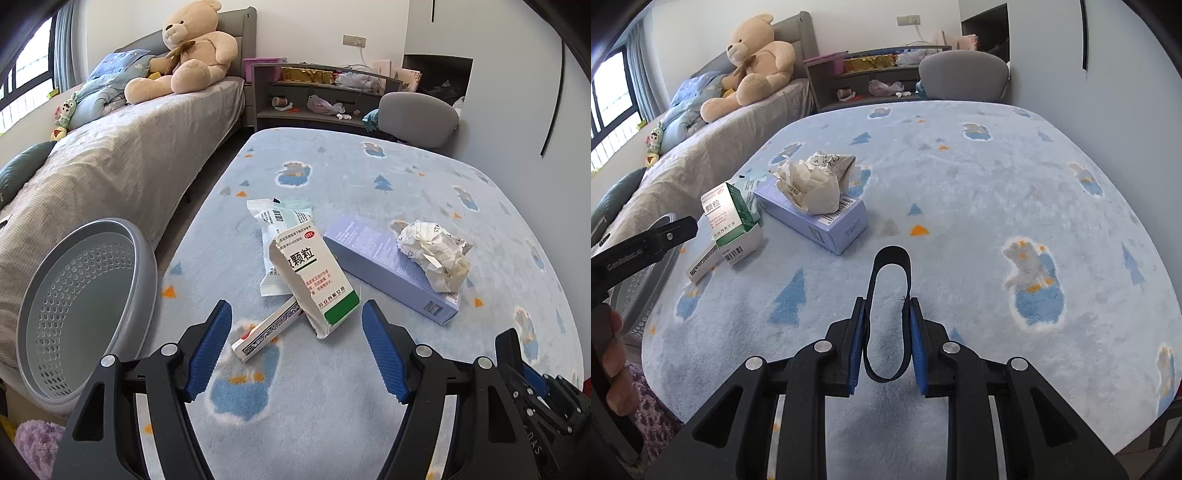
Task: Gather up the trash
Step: 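Grasp the green-and-white medicine box with the left tool while the right holds the band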
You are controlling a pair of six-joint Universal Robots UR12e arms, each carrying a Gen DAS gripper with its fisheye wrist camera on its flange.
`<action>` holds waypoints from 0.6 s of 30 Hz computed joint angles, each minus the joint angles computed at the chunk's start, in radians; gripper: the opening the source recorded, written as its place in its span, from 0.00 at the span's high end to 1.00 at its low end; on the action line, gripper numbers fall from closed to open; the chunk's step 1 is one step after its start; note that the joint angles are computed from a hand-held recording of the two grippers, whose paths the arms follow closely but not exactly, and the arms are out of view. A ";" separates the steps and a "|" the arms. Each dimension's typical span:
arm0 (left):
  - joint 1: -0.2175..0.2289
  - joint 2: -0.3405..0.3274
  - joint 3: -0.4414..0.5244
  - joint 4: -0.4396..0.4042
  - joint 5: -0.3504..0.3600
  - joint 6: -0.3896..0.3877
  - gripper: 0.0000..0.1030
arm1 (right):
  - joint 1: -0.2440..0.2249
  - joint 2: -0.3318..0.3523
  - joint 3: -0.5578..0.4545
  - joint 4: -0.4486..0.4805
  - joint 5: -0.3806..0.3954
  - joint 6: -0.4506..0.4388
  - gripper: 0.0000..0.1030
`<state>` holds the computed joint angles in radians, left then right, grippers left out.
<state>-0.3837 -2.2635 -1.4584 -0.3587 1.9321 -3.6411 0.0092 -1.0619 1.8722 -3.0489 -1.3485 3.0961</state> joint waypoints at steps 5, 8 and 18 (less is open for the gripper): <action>0.008 -0.034 0.059 -0.070 -0.013 -0.038 0.32 | -0.013 0.003 -0.005 0.018 0.038 0.013 0.78; 0.008 -0.049 0.083 -0.091 -0.003 -0.057 0.32 | -0.022 0.006 -0.010 0.035 0.075 0.024 0.78; -0.003 -0.099 0.167 -0.177 0.070 -0.096 0.32 | -0.032 0.004 -0.007 0.039 0.127 0.031 0.78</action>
<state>-0.3869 -2.3623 -1.2910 -0.5356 2.0021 -3.7370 -0.0223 -1.0576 1.8655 -3.0099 -1.2211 3.1273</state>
